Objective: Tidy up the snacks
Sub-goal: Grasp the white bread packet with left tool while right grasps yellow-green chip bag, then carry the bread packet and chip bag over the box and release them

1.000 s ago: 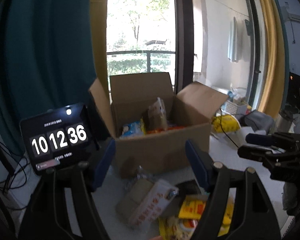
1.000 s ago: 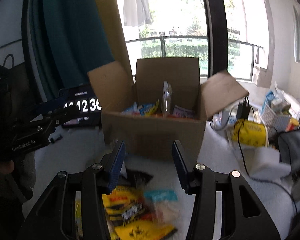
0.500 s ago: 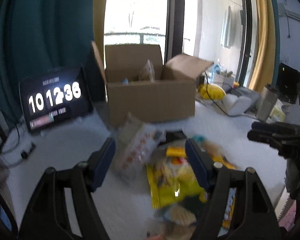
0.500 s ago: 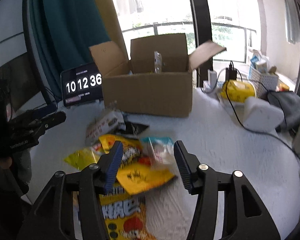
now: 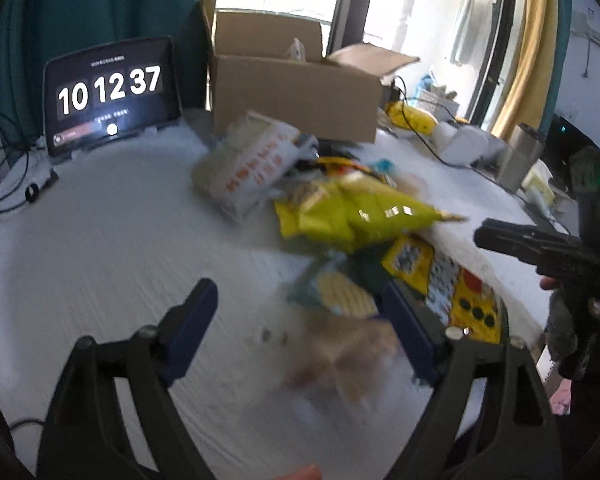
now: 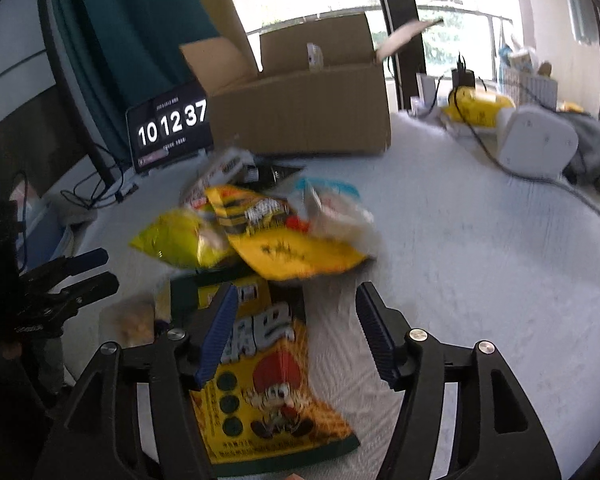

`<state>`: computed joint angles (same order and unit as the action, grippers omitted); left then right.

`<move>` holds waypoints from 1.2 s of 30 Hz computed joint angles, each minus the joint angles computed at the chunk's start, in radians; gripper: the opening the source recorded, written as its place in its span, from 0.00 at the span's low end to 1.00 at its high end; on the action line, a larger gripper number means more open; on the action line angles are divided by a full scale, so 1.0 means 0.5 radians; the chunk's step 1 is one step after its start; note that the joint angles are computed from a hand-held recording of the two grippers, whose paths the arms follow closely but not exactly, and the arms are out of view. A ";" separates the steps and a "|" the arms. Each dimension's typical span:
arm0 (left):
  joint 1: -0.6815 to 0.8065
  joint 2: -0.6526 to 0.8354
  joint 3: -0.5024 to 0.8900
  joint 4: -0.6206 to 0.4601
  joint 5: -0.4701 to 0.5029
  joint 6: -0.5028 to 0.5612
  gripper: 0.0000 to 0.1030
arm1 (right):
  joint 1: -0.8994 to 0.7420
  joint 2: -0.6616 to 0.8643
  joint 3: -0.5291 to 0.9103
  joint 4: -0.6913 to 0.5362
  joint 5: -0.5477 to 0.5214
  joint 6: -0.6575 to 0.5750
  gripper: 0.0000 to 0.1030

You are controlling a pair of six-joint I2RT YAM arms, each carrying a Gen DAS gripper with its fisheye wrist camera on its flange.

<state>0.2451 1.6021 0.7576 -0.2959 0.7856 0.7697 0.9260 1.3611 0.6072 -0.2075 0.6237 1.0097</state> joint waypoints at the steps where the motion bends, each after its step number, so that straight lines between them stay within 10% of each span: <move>1: 0.004 -0.004 -0.024 0.006 -0.006 0.019 0.83 | 0.006 0.012 -0.011 0.014 -0.006 0.016 0.64; 25: 0.021 0.110 -0.175 -0.009 -0.022 0.367 0.77 | 0.180 0.543 0.132 0.281 -0.038 0.013 0.80; 28: 0.038 0.138 -0.111 -0.191 0.042 0.479 0.53 | 0.201 0.529 0.103 0.341 -0.039 0.006 0.65; 36: 0.065 0.004 -0.173 -0.159 0.094 0.468 0.44 | 0.255 0.534 0.202 0.264 -0.038 -0.065 0.41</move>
<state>0.2774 1.6043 0.6713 -0.3756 0.8327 1.0037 1.0537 1.6278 0.7084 -0.0753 0.6049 0.9770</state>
